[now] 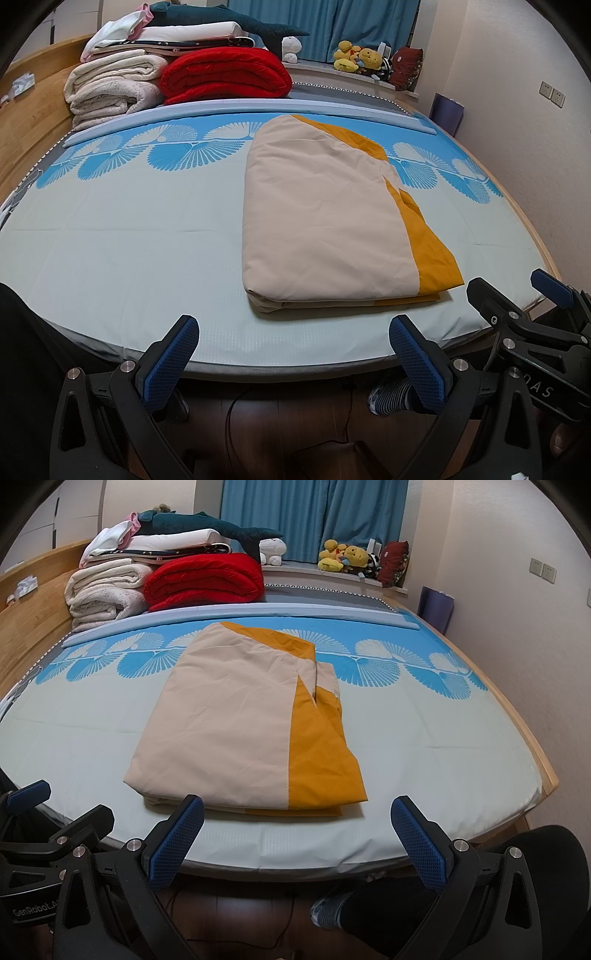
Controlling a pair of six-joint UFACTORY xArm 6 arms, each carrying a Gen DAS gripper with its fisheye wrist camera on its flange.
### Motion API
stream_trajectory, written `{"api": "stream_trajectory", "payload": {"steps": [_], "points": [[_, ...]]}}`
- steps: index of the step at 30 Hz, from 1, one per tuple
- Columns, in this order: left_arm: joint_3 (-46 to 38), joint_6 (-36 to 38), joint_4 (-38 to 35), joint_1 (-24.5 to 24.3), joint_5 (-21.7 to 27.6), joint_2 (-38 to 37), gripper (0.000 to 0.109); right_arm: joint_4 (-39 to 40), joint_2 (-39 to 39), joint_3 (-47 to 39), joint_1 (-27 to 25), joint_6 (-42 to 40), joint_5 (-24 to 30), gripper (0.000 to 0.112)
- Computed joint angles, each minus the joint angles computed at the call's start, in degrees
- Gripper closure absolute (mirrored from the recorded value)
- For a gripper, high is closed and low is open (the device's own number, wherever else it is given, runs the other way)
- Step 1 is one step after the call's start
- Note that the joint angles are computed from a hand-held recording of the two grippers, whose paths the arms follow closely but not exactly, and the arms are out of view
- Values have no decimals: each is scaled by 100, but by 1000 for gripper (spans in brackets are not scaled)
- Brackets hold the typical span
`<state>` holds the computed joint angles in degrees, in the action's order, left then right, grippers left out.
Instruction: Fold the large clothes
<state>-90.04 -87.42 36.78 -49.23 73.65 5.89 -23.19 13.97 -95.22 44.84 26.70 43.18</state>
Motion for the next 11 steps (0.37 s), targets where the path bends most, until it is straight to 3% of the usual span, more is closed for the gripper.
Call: {"api": "stream_trajectory", "payload": {"steps": [11], "points": [[-3,-1,6,-3,8,4,6,17,19,-21,-7,-12,0,12]]}}
